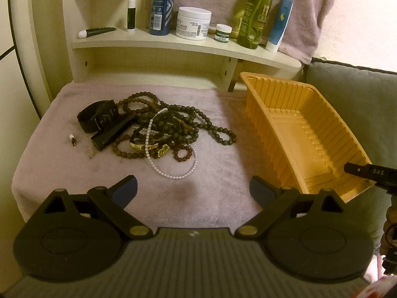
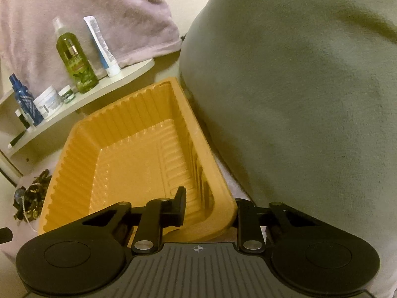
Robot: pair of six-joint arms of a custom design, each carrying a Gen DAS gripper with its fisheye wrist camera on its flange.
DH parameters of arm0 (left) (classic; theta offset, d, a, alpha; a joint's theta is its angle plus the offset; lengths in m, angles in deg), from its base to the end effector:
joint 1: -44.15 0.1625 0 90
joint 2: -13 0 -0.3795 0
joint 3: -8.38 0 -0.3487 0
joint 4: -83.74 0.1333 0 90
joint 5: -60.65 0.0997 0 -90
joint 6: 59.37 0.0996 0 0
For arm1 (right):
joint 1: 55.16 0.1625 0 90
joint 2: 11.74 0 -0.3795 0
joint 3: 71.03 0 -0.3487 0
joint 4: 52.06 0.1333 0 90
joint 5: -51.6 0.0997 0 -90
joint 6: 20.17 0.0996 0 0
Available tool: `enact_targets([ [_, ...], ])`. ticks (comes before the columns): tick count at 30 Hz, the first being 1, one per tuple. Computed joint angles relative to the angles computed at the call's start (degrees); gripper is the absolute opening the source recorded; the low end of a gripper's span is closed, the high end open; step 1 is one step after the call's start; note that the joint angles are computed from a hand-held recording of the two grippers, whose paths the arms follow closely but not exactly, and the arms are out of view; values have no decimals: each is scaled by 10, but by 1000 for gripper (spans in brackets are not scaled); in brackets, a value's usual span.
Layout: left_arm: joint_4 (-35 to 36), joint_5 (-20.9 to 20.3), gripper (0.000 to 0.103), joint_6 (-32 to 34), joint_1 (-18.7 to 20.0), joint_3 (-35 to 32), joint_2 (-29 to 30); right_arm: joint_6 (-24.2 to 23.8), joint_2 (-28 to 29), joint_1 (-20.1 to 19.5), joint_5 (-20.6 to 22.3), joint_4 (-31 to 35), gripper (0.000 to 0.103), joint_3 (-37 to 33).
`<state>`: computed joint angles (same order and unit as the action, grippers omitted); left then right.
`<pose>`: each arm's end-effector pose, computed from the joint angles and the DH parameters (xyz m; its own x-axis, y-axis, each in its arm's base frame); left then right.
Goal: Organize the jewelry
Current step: 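Grasp the rim of the orange tray with the right gripper, then grasp the black watch with the left gripper while the right gripper holds the tray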
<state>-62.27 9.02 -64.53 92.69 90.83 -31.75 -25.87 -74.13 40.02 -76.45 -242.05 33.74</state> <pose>-0.2938 -0.6273 0.1736 -0.7703 0.3075 -0.5587 0.5616 0.7421 -0.3659 0.1216 -0.5443 0.3059 -0.8223 0.3920 0.4124 -0.1307 0.5753 -0.8075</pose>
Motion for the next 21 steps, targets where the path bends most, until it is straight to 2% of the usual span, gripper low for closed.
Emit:
enact_targets([
  [9,-15,4,96,8,6,4,-3,-65,28,31,-55,-49,11,-19],
  [14,-50,18,94,43,13,10,-5,-100,55,56,-97,-85,8,-39],
  [19,-88,25,91,93,27,6,1,-165,95,82,-144,-135,8,-64],
  [21,-97,20,84,108,33,-2,7,-190,110,92,-158,-156,8,-74],
])
